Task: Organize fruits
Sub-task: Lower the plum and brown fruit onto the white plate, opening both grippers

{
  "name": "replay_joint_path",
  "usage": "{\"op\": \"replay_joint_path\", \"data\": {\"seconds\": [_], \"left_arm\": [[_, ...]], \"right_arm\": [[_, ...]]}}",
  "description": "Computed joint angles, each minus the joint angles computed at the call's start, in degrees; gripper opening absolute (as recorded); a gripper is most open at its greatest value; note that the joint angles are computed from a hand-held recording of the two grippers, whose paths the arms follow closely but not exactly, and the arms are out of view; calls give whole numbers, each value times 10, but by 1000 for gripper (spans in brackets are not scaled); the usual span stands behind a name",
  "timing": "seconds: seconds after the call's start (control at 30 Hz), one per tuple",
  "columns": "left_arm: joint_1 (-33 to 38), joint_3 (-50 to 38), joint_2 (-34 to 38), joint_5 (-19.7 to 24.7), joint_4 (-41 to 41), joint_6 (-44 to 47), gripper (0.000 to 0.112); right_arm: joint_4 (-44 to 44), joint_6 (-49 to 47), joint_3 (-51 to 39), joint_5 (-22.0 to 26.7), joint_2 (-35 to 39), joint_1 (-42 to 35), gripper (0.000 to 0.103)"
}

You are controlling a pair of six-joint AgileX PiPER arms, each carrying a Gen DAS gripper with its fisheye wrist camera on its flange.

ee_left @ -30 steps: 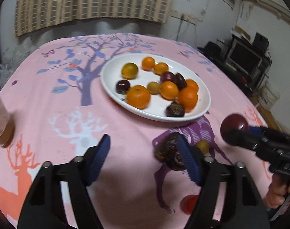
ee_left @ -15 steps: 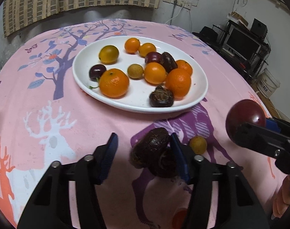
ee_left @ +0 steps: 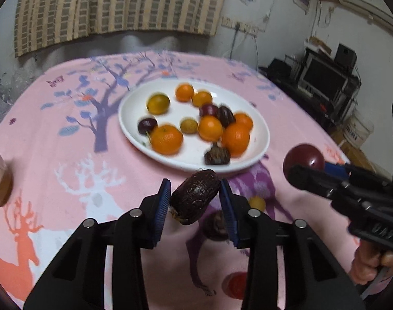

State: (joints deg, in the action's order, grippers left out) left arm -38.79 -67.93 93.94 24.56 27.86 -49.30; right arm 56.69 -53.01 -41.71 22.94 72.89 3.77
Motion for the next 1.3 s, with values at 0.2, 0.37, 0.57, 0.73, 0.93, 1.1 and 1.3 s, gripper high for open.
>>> {"op": "replay_joint_path", "data": {"seconds": [0.2, 0.37, 0.57, 0.73, 0.93, 1.1, 1.3], "left_arm": [[56, -129, 55, 19, -92, 107, 38], [86, -274, 161, 64, -154, 176, 38], [77, -283, 173, 88, -39, 52, 90], [69, -203, 96, 124, -3, 14, 97], [61, 11, -22, 90, 132, -194, 98], [83, 67, -52, 85, 92, -187, 98], [74, 70, -57, 94, 109, -202, 98]], "right_arm": [[84, -75, -67, -64, 83, 18, 40], [64, -55, -167, -70, 189, 20, 40], [68, -74, -171, -58, 192, 18, 50], [97, -113, -115, -2, 118, 7, 55], [14, -55, -60, 13, 84, 61, 55], [-94, 50, -29, 46, 66, 96, 55], [-151, 75, 13, 41, 44, 131, 55]]}}
